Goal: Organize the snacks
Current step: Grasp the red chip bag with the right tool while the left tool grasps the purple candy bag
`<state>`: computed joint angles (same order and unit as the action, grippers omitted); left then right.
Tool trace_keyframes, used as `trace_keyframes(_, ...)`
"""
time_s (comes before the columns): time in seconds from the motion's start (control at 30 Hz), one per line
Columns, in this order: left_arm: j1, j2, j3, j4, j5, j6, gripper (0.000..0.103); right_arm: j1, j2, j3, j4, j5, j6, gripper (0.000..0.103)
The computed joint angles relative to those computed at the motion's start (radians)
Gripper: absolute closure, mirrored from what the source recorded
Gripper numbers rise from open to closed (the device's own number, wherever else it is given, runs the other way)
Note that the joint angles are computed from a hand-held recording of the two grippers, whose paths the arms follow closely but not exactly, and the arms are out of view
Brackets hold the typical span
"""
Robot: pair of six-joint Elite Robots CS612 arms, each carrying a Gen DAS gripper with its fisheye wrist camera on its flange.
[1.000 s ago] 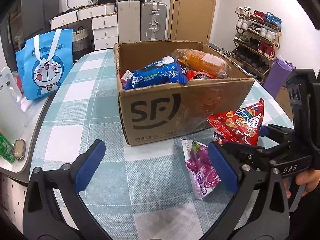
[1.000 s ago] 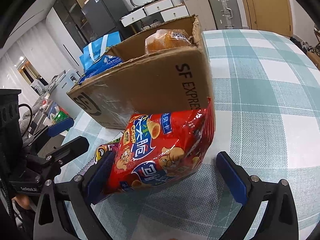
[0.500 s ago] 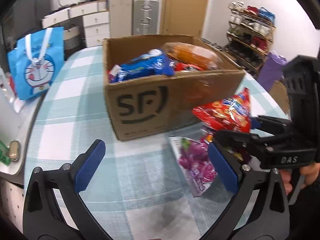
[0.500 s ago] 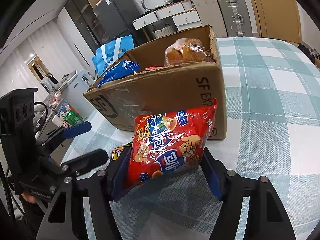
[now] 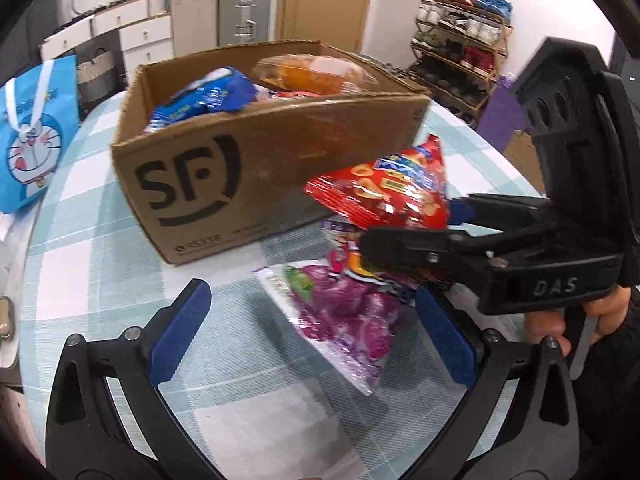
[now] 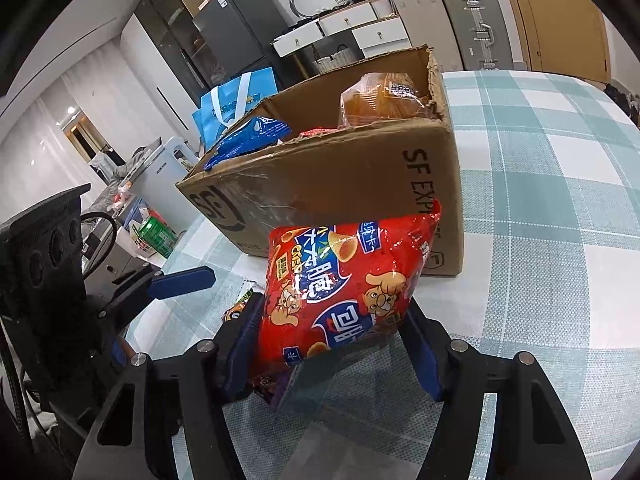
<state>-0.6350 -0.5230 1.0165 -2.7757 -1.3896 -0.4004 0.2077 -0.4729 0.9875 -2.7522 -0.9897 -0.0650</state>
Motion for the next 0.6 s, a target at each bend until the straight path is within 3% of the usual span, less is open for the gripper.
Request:
trace_keyframes(0.2, -0.007, 0.001, 0.002, -0.005, -0.031, 0.065, 0.001, 0.001, 0.001, -0.004, 0.013, 0.006, -0.014, 0.036)
trace_keyframes(0.27, -0.014, 0.005, -0.003, 0.003, 0.008, 0.08, 0.001, 0.002, 0.001, -0.006, 0.017, 0.008, -0.02, 0.036)
trace_keyframes(0.53, -0.016, 0.022, -0.024, 0.034, 0.044, 0.039, 0.002, 0.005, 0.004, -0.013, 0.033, 0.024, -0.039, 0.037)
trace_keyframes(0.6, -0.015, 0.025, -0.026, 0.027, 0.039, 0.033, 0.007, 0.004, 0.006, -0.016, 0.036, 0.03, -0.037, 0.037)
